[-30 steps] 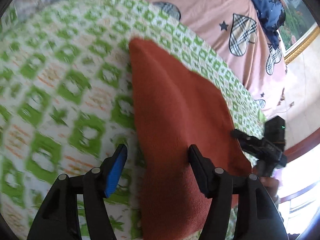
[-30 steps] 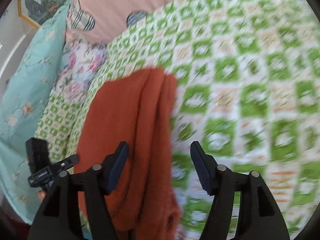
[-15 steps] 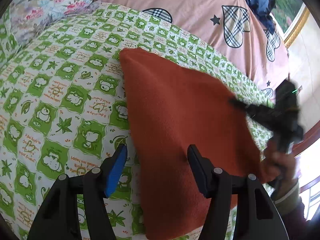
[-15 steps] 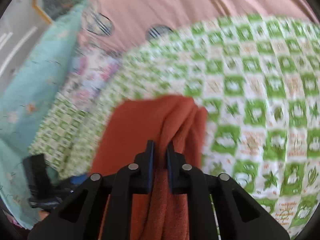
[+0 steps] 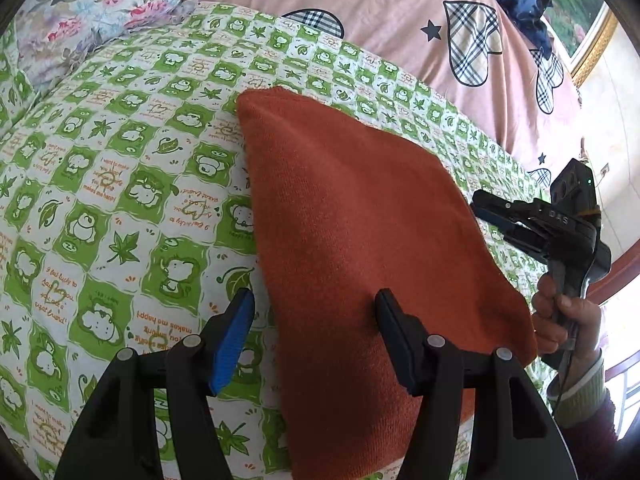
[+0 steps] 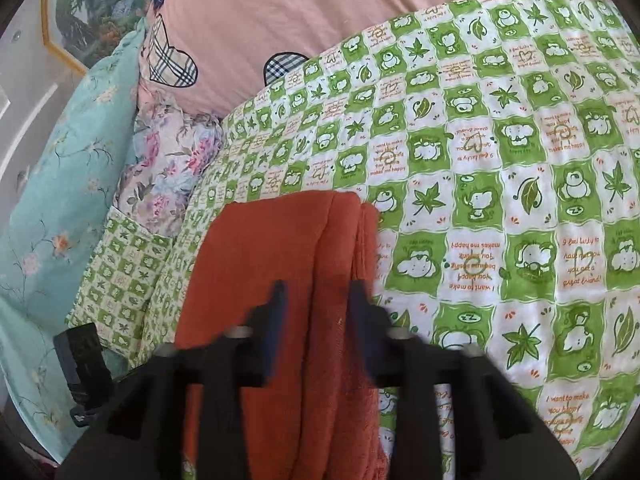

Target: Fold small clothes

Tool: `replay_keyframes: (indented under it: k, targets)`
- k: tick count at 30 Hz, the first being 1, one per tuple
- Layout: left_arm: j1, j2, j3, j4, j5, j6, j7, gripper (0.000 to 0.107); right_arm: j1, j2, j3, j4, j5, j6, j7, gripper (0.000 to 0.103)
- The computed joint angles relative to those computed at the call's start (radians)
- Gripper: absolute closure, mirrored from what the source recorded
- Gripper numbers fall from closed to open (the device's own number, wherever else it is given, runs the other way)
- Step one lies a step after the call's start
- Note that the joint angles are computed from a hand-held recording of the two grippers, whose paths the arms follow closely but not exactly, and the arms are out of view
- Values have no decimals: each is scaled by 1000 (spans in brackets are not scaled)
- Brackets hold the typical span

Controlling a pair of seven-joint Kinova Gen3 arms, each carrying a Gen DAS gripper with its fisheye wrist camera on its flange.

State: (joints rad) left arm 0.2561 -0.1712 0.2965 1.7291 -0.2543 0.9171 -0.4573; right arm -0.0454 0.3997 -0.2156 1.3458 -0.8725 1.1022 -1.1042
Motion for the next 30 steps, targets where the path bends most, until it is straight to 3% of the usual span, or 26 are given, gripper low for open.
replay_keyframes:
  k: [3,5,6,7,12,14,16,18,25,28,30]
  targets:
    - [1,-2,2,-4,-3,1,2,45,-22,0,7,4,7,-3,-3,55]
    - [2,-1,5,-8,-6,6,0,45,-63,8,36,-13,27,11,-16,71]
    - [3,2,6,-11,-7,9,-3,45,-87,1,55,-9,37,4,-8,89]
    - [4,6,7,-14,-10,15,-2,45,-92,-2,57,1,30,-8,17,91]
    - [9,10,7,-23,-16,24,0,45,43,-42,-71,-6,-119,1,154,92]
    - [13,22,11,-34,-28,39,-4,45,14,-47,-34,-13,-101,-26,145,92]
    - [21,39,5,-41,-25,46,-9,45,-60,-3,42,-57,-38,1,76,92]
    - [30,56,-2,-44,-26,59,-16,45,-95,42,57,-82,38,23,9,92]
    - [52,68,-30,-30,-12,63,-20,42,-16,56,-45,-19,66,-29,-46,88]
    - [52,51,12,-55,-71,104,17,47,-5,-32,-37,37,80,-75,-46,87]
    - [74,17,13,-48,-96,86,28,48,75,-91,-99,94,12,-85,13,87]
